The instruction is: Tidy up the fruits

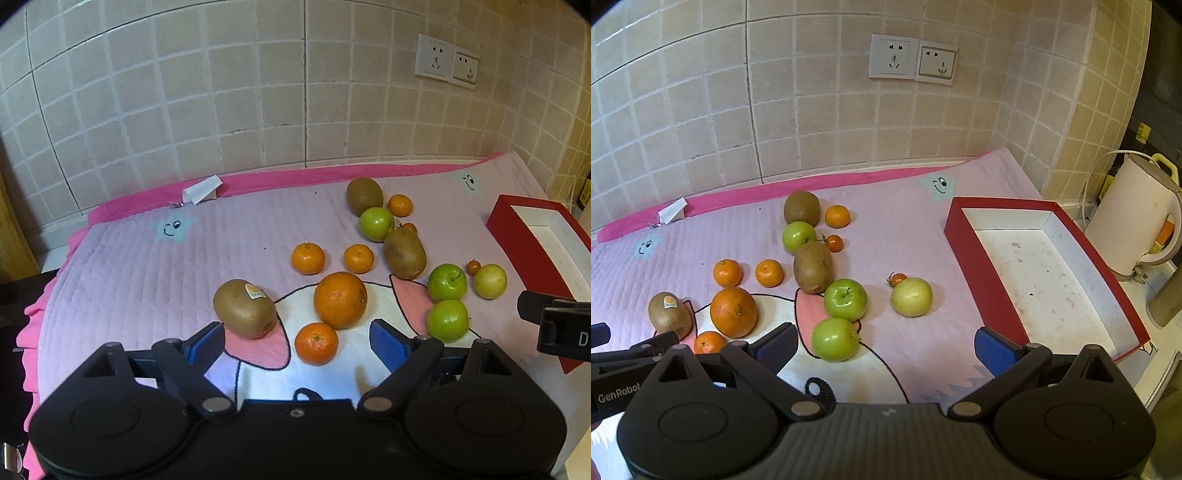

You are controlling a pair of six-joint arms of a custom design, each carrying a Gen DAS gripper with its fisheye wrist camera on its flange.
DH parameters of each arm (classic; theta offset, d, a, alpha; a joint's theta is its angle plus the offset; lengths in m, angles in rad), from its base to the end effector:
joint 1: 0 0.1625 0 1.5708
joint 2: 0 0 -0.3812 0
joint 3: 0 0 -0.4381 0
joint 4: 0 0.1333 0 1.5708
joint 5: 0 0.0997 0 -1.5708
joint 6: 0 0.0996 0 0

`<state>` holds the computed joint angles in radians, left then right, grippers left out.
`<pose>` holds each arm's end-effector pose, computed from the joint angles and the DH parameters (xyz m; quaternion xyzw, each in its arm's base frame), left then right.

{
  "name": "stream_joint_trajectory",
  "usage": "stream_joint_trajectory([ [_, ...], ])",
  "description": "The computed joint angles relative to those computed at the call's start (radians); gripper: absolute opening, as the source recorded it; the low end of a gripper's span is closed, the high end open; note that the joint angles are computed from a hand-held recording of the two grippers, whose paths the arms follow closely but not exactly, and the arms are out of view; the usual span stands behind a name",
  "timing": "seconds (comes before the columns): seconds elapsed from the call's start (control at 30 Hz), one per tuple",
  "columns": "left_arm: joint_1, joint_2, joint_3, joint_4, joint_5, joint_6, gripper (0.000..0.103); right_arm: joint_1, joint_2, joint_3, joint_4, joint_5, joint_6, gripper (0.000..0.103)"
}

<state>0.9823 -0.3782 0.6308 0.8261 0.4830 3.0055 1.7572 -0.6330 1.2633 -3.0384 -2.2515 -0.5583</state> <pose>-0.2112 -0.7156 0.1059 0.0633 0.8371 -0.3728 0.3954 0.2150 -0.7588 0.1520 0.1869 -0.8516 0.3202 0.3706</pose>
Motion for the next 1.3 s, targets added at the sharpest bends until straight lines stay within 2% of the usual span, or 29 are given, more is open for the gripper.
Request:
stream_joint_trajectory([
  [0.37, 0.004, 0.005, -0.015, 0.013, 0.005, -0.003, 0.101, 0.002, 0.010, -0.015, 0.012, -0.009, 0.012, 0.103],
  [0.53, 0.008, 0.033, -0.058, 0.037, -0.005, -0.013, 0.101, -0.008, 0.000, -0.027, 0.082, 0.020, 0.093, 0.103],
  [0.63, 0.015, 0.053, -0.097, 0.061, -0.003, -0.021, 0.101, -0.007, 0.023, -0.049, 0.059, -0.007, 0.055, 0.103],
  [0.73, 0.024, 0.063, -0.120, 0.070, 0.008, -0.005, 0.101, -0.009, 0.032, -0.062, 0.073, -0.003, 0.051, 0.103],
  [0.83, 0.032, -0.007, -0.014, -0.044, 0.019, 0.100, 0.101, -0.018, 0.029, -0.060, 0.044, 0.015, 0.009, 0.103],
  [0.93, 0.056, -0.094, 0.094, -0.123, 0.102, 0.185, 0.101, -0.039, 0.019, -0.048, -0.030, 0.040, -0.033, 0.103],
  [1.07, 0.088, -0.133, 0.121, -0.122, 0.222, 0.246, 0.101, -0.070, 0.006, -0.057, 0.000, 0.089, -0.050, 0.098],
  [1.13, 0.098, -0.121, 0.096, -0.105, 0.264, 0.273, 0.101, -0.081, 0.009, -0.070, 0.043, 0.110, -0.056, 0.095],
  [1.2, 0.102, -0.086, 0.048, -0.090, 0.263, 0.280, 0.101, -0.089, 0.016, -0.086, 0.085, 0.129, -0.055, 0.087],
  [1.3, 0.114, -0.029, -0.042, -0.047, 0.303, 0.256, 0.101, -0.099, 0.039, -0.131, 0.159, 0.155, -0.051, 0.081],
])
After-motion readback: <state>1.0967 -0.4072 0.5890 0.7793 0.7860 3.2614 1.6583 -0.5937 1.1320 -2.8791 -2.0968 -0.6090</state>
